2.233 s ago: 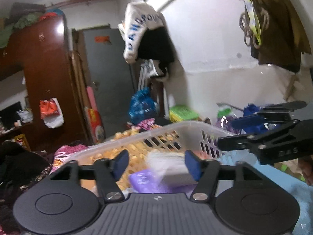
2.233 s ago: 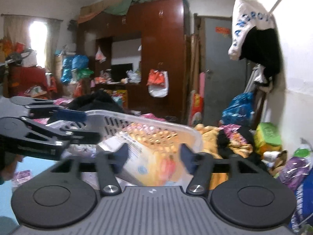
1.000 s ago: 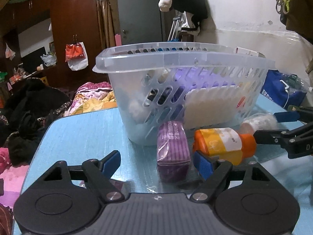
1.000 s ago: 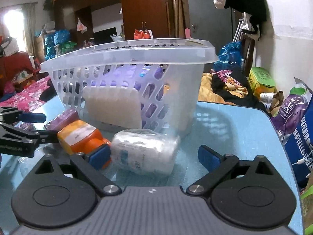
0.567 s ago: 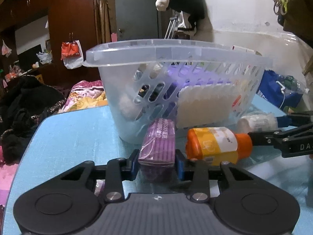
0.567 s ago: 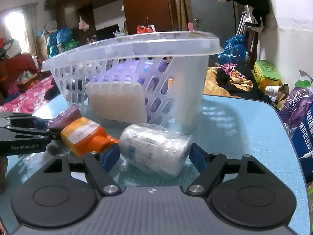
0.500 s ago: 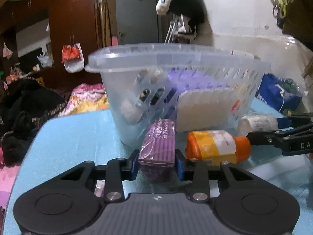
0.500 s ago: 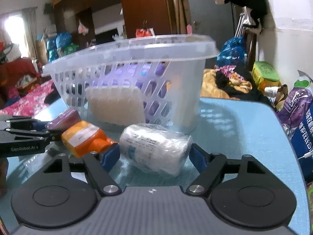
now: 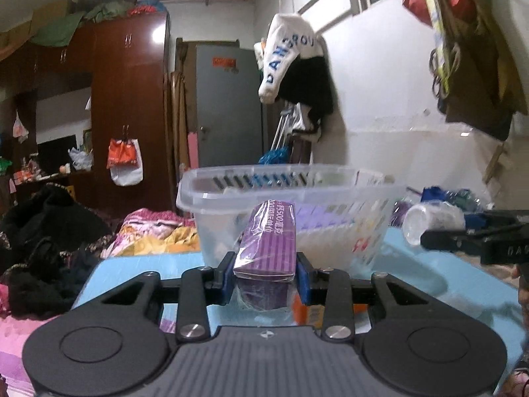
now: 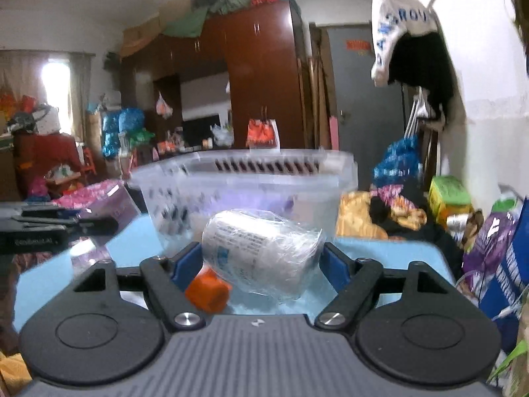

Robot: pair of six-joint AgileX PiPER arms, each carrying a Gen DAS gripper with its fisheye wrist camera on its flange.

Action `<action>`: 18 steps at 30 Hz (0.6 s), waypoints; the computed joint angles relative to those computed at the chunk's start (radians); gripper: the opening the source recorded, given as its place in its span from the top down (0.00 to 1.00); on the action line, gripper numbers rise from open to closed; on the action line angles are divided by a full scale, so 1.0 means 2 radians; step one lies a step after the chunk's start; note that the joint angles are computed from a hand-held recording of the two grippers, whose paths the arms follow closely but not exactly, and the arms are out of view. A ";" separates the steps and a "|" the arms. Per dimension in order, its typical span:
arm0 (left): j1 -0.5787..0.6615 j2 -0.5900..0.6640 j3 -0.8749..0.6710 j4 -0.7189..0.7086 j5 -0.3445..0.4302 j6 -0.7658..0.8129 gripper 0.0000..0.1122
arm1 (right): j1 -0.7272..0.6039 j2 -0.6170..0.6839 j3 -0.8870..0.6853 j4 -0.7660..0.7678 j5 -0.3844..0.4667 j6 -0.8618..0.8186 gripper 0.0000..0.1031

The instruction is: Organize objects

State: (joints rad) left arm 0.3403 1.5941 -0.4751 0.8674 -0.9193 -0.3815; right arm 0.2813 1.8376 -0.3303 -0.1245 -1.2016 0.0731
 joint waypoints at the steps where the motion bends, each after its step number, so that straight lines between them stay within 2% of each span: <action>1: 0.005 -0.010 -0.001 0.015 -0.002 -0.014 0.64 | 0.007 -0.015 0.007 0.012 -0.005 -0.009 0.23; 3: 0.011 -0.035 -0.013 0.046 0.004 -0.047 0.64 | 0.009 -0.041 0.006 0.013 -0.002 -0.017 0.23; 4: 0.003 -0.046 -0.023 0.044 0.014 -0.058 0.64 | 0.005 -0.057 -0.002 0.007 0.014 -0.015 0.23; 7: -0.034 -0.063 -0.093 0.066 0.079 -0.136 0.64 | -0.020 -0.079 -0.060 -0.043 0.081 0.014 0.23; 9: -0.063 -0.055 -0.148 0.088 0.130 -0.187 0.64 | -0.017 -0.074 -0.110 -0.033 0.123 0.005 0.23; 12: -0.104 -0.015 -0.241 0.157 0.201 -0.290 0.64 | -0.009 -0.043 -0.193 -0.009 0.192 -0.008 0.23; 15: -0.145 0.049 -0.335 0.228 0.275 -0.379 0.64 | -0.014 -0.002 -0.273 -0.024 0.266 0.020 0.23; 18: -0.156 0.095 -0.392 0.326 0.300 -0.489 0.64 | -0.005 0.032 -0.320 0.003 0.305 -0.004 0.23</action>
State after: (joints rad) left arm 0.0273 1.7840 -1.2595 1.5196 -0.3190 -1.3598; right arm 0.2709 1.9022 -0.9710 -0.1194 -0.5909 0.0651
